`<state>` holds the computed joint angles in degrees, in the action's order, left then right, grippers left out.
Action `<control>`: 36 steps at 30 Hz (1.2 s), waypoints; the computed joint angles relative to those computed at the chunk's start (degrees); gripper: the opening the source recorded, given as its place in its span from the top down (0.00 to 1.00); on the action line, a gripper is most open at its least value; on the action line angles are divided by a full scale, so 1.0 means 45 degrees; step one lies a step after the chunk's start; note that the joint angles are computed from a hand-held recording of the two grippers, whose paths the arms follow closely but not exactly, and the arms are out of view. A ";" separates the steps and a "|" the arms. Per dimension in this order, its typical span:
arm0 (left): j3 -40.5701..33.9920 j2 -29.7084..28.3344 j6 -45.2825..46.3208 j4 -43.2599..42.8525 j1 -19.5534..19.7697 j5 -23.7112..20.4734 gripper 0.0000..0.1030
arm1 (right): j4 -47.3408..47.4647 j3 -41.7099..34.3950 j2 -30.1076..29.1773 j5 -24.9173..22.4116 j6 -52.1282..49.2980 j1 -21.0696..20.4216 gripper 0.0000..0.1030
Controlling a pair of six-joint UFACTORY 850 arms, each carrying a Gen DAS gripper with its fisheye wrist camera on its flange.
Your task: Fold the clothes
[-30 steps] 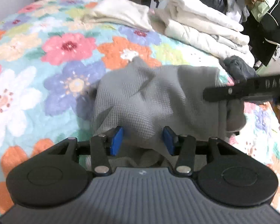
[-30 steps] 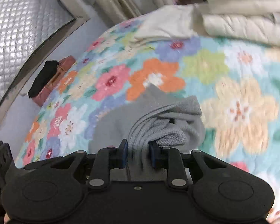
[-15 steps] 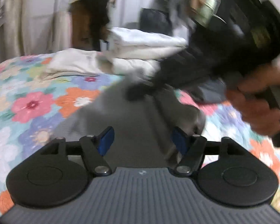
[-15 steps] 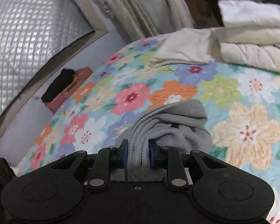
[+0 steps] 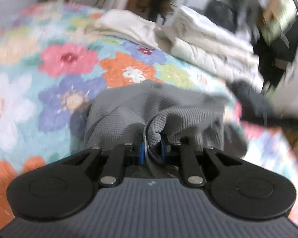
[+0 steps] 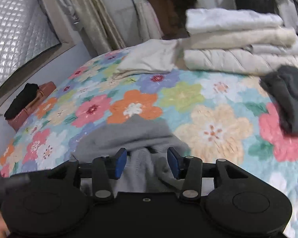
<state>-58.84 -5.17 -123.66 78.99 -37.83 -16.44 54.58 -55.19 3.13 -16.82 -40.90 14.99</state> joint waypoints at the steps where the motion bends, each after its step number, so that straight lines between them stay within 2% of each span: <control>1: 0.0065 0.0105 -0.0250 0.0238 0.0003 -0.0169 0.86 | 0.0200 0.0190 0.0120 -0.0040 -0.0172 -0.0122 0.49; 3: 0.0183 0.0319 -0.0503 0.0562 -0.0035 -0.0597 0.87 | 0.1036 0.0756 0.0454 0.0061 -0.1074 -0.0391 0.40; 5: 0.0070 0.0375 0.0072 -0.0052 -0.0013 -0.0804 0.87 | 0.1862 0.1326 0.0675 0.0338 -0.2096 -0.0572 0.35; 7: 0.0111 0.0473 -0.0296 0.0213 0.0086 -0.1013 0.87 | 0.1227 0.1689 0.0642 0.0422 -0.1550 -0.0700 0.35; 9: 0.0230 0.0614 -0.0905 0.0733 0.0250 -0.1087 0.93 | -0.0147 0.1854 0.0482 0.0224 -0.0150 -0.0809 0.35; 10: 0.0354 0.0782 -0.1038 0.0856 0.0408 -0.0890 0.94 | -0.0288 0.1875 0.0371 -0.0109 0.0238 -0.0907 0.35; 13: 0.0486 0.1350 -0.0155 0.0115 0.0312 -0.1792 0.95 | -0.0173 0.1728 -0.0130 -0.1638 0.1388 -0.1248 0.35; 14: 0.0514 0.1534 0.0113 -0.0093 0.0265 -0.2138 0.95 | 0.0273 0.1726 -0.0214 -0.1895 0.1105 -0.1269 0.35; 18: 0.1094 0.2451 -0.0565 0.0223 0.0208 -0.3614 0.95 | 0.1461 0.1721 -0.0341 -0.2200 0.0084 -0.1093 0.35; 19: 0.1216 0.2595 -0.0659 0.0137 0.0222 -0.4157 0.98 | 0.1595 0.1683 -0.0375 -0.2225 -0.0014 -0.1032 0.35; 20: 0.1309 0.2698 -0.0734 0.0019 0.0216 -0.4808 1.00 | 0.1727 0.1644 -0.0410 -0.2250 -0.0110 -0.0970 0.35; 22: 0.1309 0.2690 -0.0458 -0.0222 0.0019 -0.7324 1.00 | 0.1683 0.1589 -0.0433 -0.2086 -0.0082 -0.0770 0.35; 23: 0.1377 0.2754 -0.0270 -0.0157 0.0057 -0.8151 1.00 | 0.1496 0.1566 -0.0432 -0.1898 -0.0018 -0.0662 0.35; 24: 0.1596 0.3004 -0.0444 -0.0028 0.0210 -0.8444 1.00 | 0.1294 0.1542 -0.0434 -0.1724 0.0062 -0.0560 0.35; 25: 0.1894 0.3414 -0.0770 -0.0121 0.0489 -0.8204 1.00 | 0.1090 0.1516 -0.0444 -0.1613 0.0155 -0.0496 0.35; 26: 0.2151 0.3815 -0.0905 -0.0506 0.0858 -0.7431 1.00 | 0.0991 0.1507 -0.0455 -0.1513 0.0173 -0.0476 0.35; 27: 0.2399 0.4099 -0.0825 -0.0825 0.1325 -0.6125 1.00 | 0.0873 0.1502 -0.0456 -0.1382 0.0229 -0.0442 0.35; 29: 0.2729 0.4394 -0.0418 -0.1702 0.2016 -0.4216 0.99 | 0.0239 0.1569 -0.0315 -0.0679 0.0783 -0.0224 0.35; 32: 0.2222 0.3613 0.2934 -0.4745 0.2425 -0.2699 0.96 | -0.1097 0.1696 0.0109 0.0497 0.1585 0.0074 0.35; 33: 0.2150 0.3426 0.3545 -0.5206 0.2397 -0.2405 0.89 | -0.1495 0.1740 0.0282 0.0849 0.1701 0.0167 0.35; 35: 0.1820 0.2945 0.5575 -0.6955 0.2591 -0.1743 0.66 | -0.1580 0.1731 0.0554 0.1409 0.1114 0.0284 0.35; 36: 0.1639 0.2692 0.6908 -0.8218 0.2601 -0.1874 0.53 | -0.1263 0.1703 0.0656 0.1613 0.0427 0.0315 0.35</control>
<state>-51.46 6.94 -92.57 42.01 -26.12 -24.87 48.90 -47.53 6.08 -9.56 -38.98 16.40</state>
